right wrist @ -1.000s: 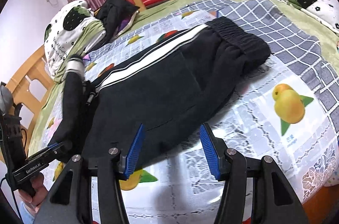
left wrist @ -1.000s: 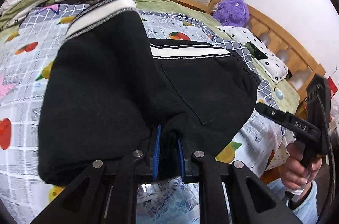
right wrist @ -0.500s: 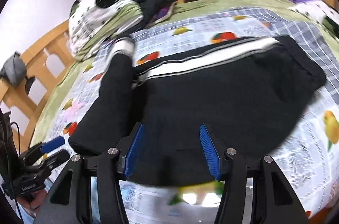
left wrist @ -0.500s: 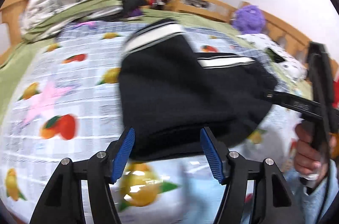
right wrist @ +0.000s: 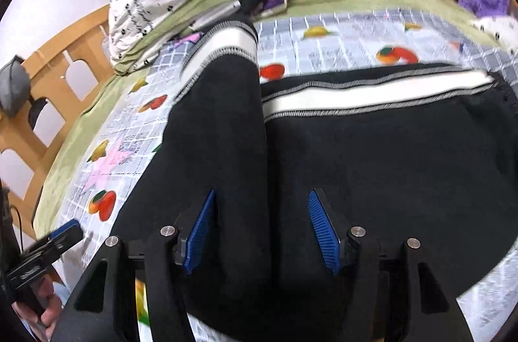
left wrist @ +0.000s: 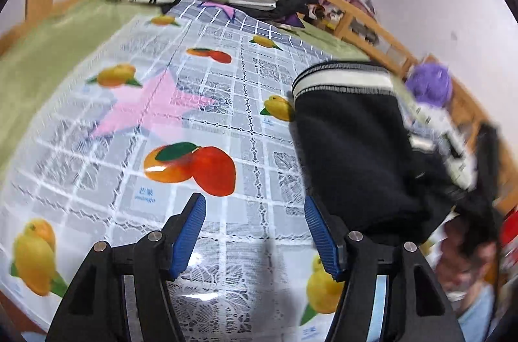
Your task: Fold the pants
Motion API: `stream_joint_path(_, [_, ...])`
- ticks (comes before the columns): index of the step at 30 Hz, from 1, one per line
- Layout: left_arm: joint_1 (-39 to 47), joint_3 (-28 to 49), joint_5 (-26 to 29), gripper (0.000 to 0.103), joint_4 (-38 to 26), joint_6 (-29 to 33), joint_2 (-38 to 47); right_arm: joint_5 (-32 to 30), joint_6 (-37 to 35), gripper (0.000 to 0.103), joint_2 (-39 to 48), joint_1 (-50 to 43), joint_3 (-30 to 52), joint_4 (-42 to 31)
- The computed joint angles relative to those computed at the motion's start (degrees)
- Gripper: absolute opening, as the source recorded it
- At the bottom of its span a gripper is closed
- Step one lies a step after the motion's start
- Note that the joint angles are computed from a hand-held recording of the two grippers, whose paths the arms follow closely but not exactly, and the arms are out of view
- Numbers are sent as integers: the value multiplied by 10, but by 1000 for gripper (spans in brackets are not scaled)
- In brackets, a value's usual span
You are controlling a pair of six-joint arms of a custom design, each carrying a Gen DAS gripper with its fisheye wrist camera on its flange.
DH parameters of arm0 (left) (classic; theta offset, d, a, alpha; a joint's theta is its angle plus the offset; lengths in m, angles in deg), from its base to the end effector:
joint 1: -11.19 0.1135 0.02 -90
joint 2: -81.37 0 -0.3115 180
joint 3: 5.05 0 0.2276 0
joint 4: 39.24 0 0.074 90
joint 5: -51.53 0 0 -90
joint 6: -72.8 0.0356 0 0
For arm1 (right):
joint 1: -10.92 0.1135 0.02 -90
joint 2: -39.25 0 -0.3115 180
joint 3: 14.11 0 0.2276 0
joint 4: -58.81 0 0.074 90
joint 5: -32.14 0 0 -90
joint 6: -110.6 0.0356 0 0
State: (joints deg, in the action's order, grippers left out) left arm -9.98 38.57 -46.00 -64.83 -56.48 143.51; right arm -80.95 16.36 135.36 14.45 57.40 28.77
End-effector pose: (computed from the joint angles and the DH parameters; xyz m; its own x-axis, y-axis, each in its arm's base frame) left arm 0.1590 -0.0566 0.2405 -0.6735 -0.4122 -0.6135 -0.2017 0.9010 -0.3840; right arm 0.3204 0.0338 0.2414 -0.7908 -0.1169 -0.6008 -0.3426 0.8980 0.2762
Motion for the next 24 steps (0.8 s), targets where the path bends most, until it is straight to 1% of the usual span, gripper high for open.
stream_joint_path(1, [22,-5,29,60,8,-1,0,-5,8,58,12,2,7,-2])
stream_joint_path(4, [48,-15,76,60,27,-11,7,-31,41,59,48,12,24,-5])
stream_joint_path(6, [53,-15,90,60,33,-19,14,-39,57,59,57,17,22,7])
stream_joint_path(10, [21,-3,48,60,22,-26,25,-31,54,59,53,26,18,9])
stream_joint_path(12, [5,2,32,60,18,-29,33,-39,51,50,50,24,14,11])
stream_joint_path(13, [4,3,32,60,17,-29,34,-45,50,48,47,22,11,11])
stream_joint_path(14, [1,4,31,60,16,-31,36,-44,48,44,44,23,10,10])
stream_joint_path(15, [-3,6,29,60,16,-33,39,-47,43,37,41,22,11,5])
stream_joint_path(16, [-10,8,24,60,14,-36,42,-52,39,34,40,18,14,0])
stream_joint_path(18, [-28,16,3,60,9,-42,52,-68,33,21,33,11,15,-9])
stream_joint_path(21, [-56,30,-33,60,-3,-49,66,-80,27,18,18,3,6,-4])
stream_joint_path(24, [-75,38,-54,60,-11,-55,67,-83,19,16,-4,-1,-8,6])
